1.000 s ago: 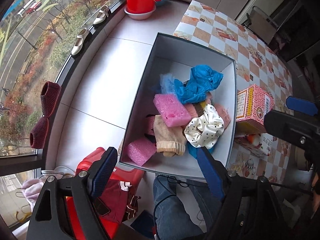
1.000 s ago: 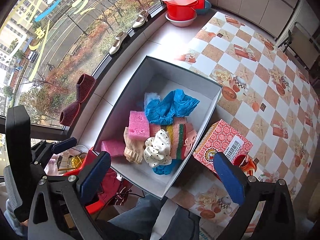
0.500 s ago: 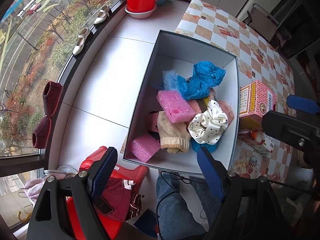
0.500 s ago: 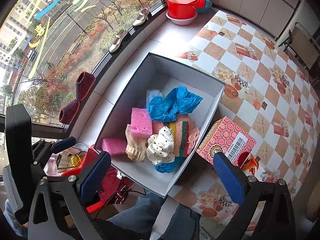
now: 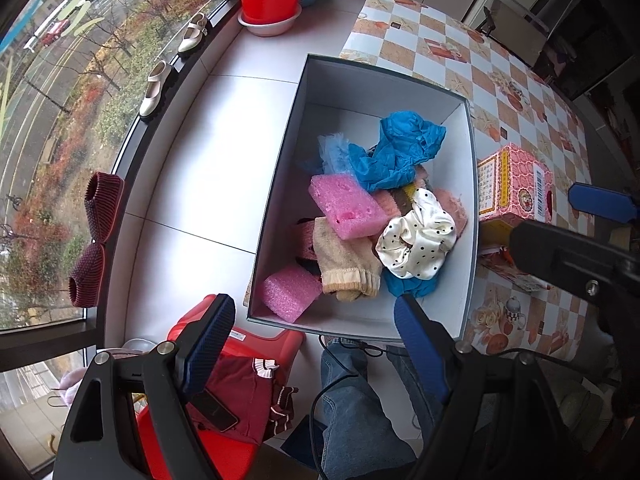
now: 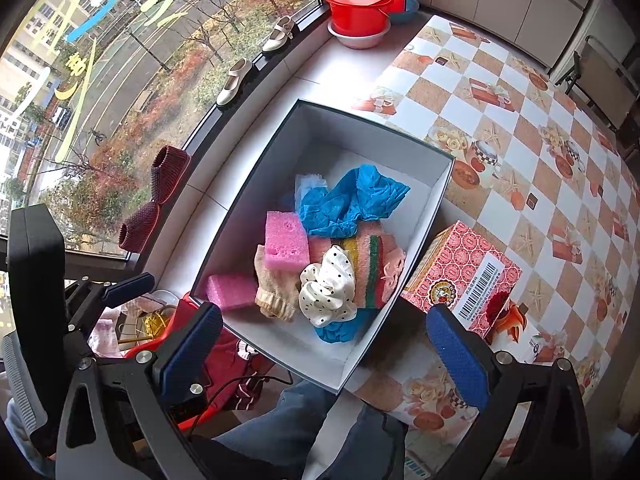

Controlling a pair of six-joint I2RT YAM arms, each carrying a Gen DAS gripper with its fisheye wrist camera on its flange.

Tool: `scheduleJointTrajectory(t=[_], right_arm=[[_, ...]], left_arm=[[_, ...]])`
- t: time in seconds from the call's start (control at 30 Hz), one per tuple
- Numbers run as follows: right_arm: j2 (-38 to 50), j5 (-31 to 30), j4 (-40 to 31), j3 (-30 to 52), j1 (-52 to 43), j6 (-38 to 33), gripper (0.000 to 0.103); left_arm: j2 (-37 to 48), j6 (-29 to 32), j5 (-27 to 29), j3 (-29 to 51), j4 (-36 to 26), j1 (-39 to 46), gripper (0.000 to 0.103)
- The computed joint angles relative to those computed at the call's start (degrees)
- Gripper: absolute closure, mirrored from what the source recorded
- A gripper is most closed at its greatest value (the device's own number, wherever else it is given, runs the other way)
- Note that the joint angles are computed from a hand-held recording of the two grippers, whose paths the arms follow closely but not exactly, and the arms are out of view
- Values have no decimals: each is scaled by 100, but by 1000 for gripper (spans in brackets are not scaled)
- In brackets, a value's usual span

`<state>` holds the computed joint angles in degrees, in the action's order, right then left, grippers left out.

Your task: Organize soft objects

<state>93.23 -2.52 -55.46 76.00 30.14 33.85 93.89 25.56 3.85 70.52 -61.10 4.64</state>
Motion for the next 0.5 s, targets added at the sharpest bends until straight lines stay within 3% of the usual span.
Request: scheduleJointTrajectory(t=[0.5], right_arm=[[7, 29, 66, -60, 25, 220, 0]], left_arm=[[211, 118, -58, 65, 2, -47, 19]])
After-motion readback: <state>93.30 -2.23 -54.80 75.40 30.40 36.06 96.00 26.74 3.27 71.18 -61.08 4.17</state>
